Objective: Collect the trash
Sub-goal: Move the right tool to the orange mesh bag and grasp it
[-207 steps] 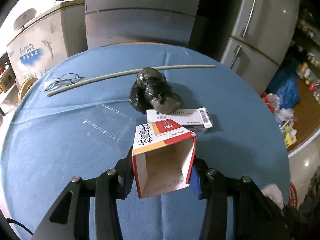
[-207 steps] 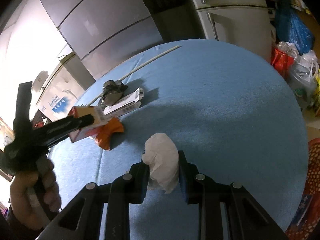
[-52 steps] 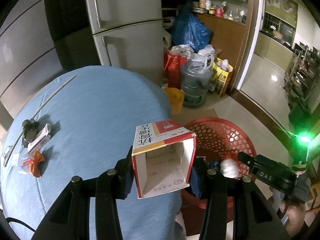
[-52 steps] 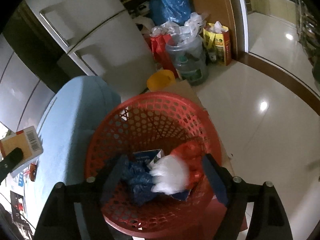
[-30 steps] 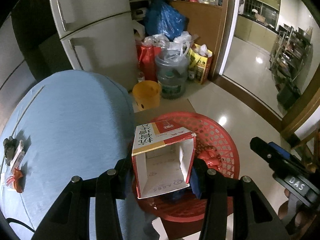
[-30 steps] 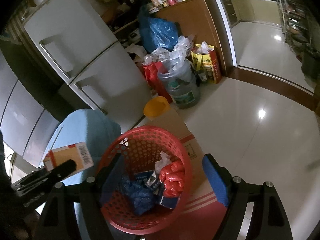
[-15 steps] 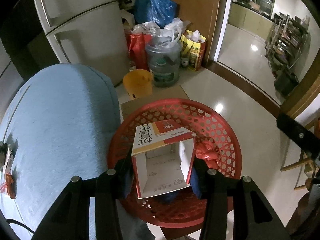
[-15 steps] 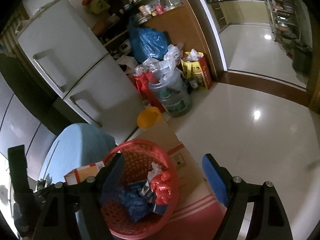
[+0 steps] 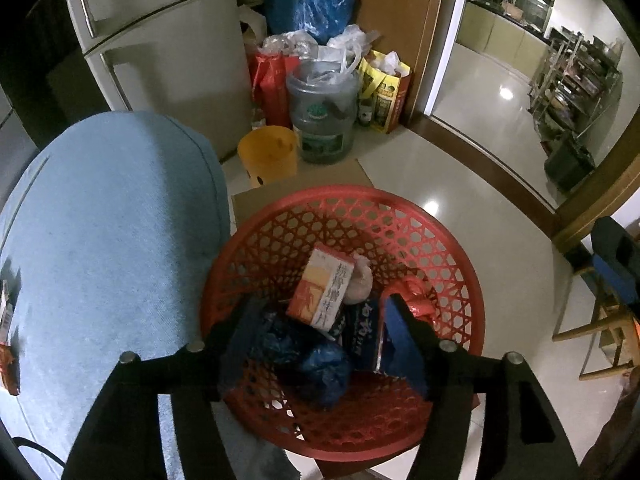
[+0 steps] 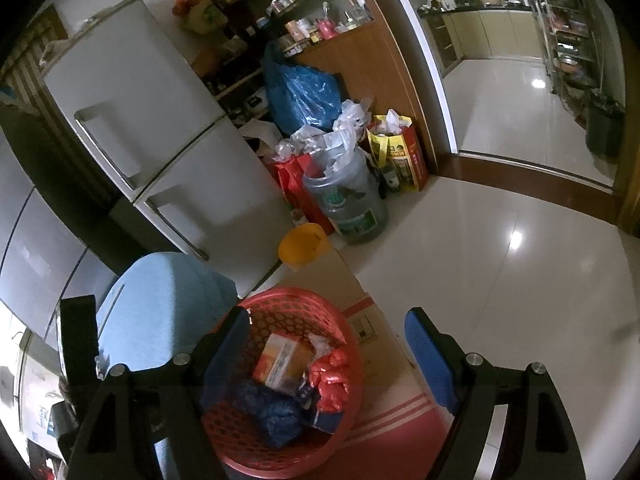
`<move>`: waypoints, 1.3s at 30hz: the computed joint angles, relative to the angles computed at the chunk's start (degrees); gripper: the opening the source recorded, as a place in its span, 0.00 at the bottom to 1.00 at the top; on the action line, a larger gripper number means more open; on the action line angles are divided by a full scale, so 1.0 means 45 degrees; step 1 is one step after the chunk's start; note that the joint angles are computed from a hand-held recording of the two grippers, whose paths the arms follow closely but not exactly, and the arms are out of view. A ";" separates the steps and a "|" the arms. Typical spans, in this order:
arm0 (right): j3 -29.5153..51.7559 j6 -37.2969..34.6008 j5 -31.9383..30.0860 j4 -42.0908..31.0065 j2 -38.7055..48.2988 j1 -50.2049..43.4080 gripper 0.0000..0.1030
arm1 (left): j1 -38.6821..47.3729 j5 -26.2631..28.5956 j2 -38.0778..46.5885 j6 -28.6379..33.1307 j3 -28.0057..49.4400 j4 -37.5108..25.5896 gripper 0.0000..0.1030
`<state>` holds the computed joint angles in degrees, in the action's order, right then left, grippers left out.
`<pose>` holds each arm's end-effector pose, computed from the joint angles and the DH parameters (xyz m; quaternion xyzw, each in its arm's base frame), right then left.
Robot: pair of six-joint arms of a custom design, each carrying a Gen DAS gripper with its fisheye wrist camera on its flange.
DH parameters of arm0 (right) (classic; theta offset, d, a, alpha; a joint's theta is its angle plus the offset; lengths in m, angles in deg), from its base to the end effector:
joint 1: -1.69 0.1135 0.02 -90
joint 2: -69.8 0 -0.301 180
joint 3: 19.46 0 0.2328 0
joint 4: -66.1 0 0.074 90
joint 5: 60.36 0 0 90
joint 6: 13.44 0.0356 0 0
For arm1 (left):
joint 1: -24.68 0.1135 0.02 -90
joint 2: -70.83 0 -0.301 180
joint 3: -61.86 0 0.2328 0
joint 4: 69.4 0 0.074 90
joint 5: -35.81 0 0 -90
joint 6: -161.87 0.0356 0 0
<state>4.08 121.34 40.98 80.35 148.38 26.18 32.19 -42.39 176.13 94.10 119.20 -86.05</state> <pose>0.1633 0.0667 0.1466 0.1999 0.8834 0.1616 0.3920 0.3004 0.0323 0.1326 0.1467 0.9595 -0.0408 0.2370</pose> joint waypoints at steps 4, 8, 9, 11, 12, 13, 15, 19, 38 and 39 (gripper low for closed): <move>0.0149 0.0127 0.0284 -0.0278 -0.0138 0.0411 0.81 | 0.0437 0.0336 -0.0237 0.0192 0.0104 -0.0435 0.66; 0.0390 0.0217 0.0417 -0.0170 0.0261 0.0916 0.81 | 0.1552 0.0960 -0.0828 0.0617 0.0142 -0.0958 0.66; 0.0446 0.0291 0.0472 -0.0106 0.0426 0.1112 0.81 | 0.2114 0.1239 -0.1059 0.0822 0.0174 -0.1205 0.66; 0.0743 0.0411 0.0530 0.0033 0.0967 0.1586 0.81 | 0.2919 0.1588 -0.1317 0.1096 0.0282 -0.1558 0.69; 0.0884 0.0512 0.0648 0.0087 0.1213 0.1917 0.81 | 0.3571 0.1872 -0.1482 0.1295 0.0313 -0.1720 0.71; 0.1080 0.0618 0.0756 0.0072 0.1453 0.2280 0.81 | 0.4151 0.2111 -0.1574 0.1474 0.0402 -0.1908 0.72; 0.1646 0.0755 0.0913 0.0024 0.2052 0.3057 0.81 | 0.5665 0.2699 -0.1616 0.2031 0.0668 -0.2359 0.73; 0.3182 0.0866 0.1189 -0.0427 0.3166 0.4699 0.81 | 0.8504 0.3559 -0.1117 0.2762 0.1437 -0.3062 0.73; 1.9601 -0.0702 -0.1410 -0.8040 1.3031 0.9513 0.81 | 1.6219 0.3606 0.4558 0.2488 0.8196 -0.4261 0.73; 2.1037 -0.0612 -0.1405 -0.8928 1.3776 0.9542 0.80 | 1.6359 0.3627 0.4780 0.2419 0.8521 -0.4432 0.73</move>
<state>98.74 118.58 34.66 40.17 210.37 69.11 105.81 -26.06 197.64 104.98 157.54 -105.99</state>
